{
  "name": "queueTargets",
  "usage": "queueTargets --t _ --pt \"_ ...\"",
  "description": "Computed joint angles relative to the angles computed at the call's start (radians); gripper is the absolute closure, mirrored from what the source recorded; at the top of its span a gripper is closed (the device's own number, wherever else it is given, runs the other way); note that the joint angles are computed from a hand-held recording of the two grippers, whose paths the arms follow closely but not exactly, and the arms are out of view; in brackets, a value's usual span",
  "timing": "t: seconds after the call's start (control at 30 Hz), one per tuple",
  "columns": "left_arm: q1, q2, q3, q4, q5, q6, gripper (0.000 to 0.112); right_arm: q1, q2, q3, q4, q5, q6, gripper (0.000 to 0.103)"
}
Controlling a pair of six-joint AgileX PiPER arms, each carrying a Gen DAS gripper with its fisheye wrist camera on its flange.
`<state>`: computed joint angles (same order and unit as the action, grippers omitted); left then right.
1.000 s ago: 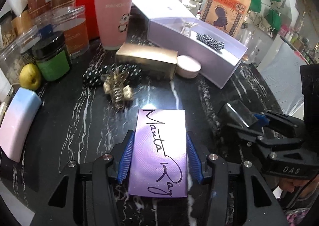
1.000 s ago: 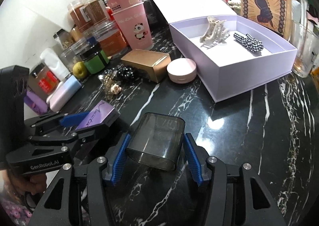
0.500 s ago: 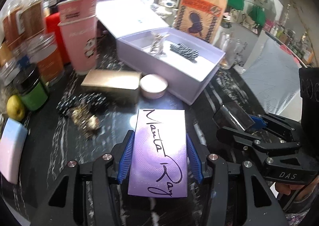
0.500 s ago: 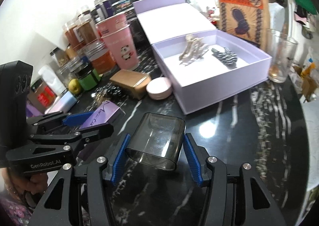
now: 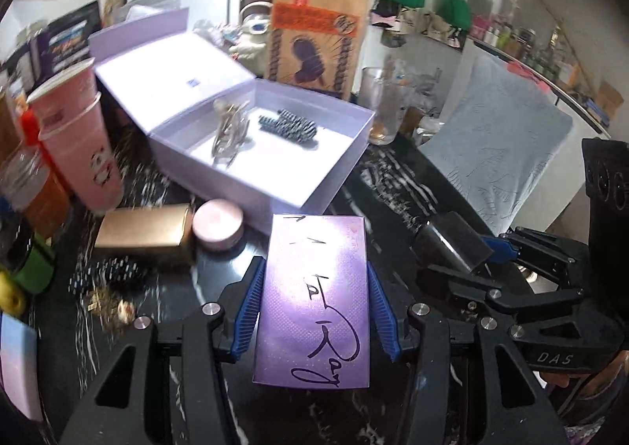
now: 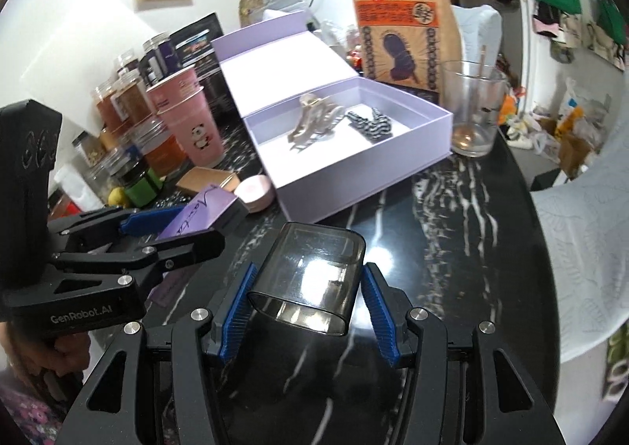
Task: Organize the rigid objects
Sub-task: 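Carry the card and glass case over the lavender box with both tools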
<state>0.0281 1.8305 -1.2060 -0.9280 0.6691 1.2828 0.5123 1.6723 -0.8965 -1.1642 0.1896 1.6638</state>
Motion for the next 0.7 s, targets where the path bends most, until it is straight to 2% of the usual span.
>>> queueTargets --t 0.33,0.7 --pt "-0.053 0.016 -0.089 0.026 0.007 -0.059 0.062 -0.052 -0.026 -0.001 0.043 0.002 -0.067 0.049" --pt "-0.087 0.088 -0.256 0.121 0.030 -0.216 0.062 -0.127 -0.001 -0.102 0.368 -0.008 -0.488 0.049"
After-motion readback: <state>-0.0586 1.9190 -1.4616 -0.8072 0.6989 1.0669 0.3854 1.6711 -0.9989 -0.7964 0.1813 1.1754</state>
